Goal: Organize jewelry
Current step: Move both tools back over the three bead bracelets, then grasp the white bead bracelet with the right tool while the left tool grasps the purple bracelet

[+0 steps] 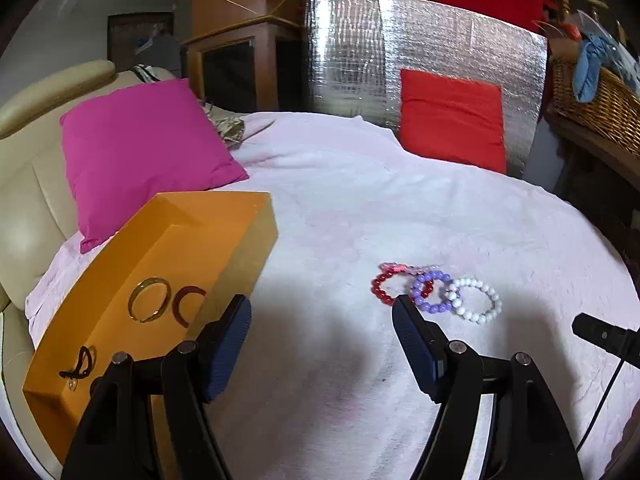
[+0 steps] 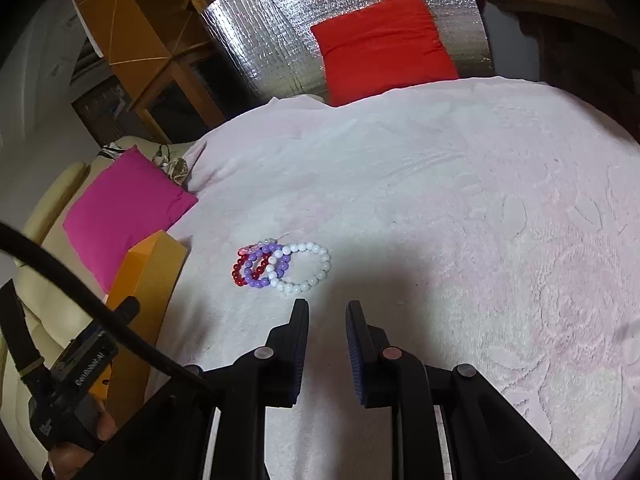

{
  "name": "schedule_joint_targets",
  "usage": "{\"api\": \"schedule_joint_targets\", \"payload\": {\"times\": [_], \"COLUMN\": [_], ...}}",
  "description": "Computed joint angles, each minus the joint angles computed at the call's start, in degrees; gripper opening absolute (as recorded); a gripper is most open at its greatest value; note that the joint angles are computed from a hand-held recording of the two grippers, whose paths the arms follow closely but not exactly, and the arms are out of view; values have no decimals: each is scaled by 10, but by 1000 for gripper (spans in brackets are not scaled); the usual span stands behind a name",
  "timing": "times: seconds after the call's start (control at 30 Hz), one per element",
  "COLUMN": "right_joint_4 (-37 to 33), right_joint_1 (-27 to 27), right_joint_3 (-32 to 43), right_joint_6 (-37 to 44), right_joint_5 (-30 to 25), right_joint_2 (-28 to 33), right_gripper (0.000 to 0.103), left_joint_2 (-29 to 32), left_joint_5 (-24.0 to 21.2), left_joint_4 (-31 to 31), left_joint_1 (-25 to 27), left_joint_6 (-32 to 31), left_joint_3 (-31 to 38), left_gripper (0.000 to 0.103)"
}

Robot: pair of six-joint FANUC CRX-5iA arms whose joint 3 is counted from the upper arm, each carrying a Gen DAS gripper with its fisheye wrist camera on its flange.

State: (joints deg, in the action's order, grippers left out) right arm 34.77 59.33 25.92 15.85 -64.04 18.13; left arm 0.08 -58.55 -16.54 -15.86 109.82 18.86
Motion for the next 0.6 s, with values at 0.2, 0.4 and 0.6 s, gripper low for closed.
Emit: {"api": "schedule_joint_targets", "payload": {"times": [0.2,0.4,0.6], "right_joint_4": [-3,-16,-29], "right_joint_1": [-3,-9,-19], "right_joint_3": [4,21,48], "right_joint_6": [2,8,20], "right_joint_5": [-2,-8,-16], "right_joint_2": [3,14,35], "right_gripper": [21,21,21], "left_joint_2": [10,18,27], "left_joint_5": [-11,-19,-28], "left_joint_4": [-1,-3,-1], "left_joint_1": [-7,-13,-11], "left_joint_6": [2,4,3], "left_joint_3": [13,22,31], "left_gripper": [74,74,74]}}
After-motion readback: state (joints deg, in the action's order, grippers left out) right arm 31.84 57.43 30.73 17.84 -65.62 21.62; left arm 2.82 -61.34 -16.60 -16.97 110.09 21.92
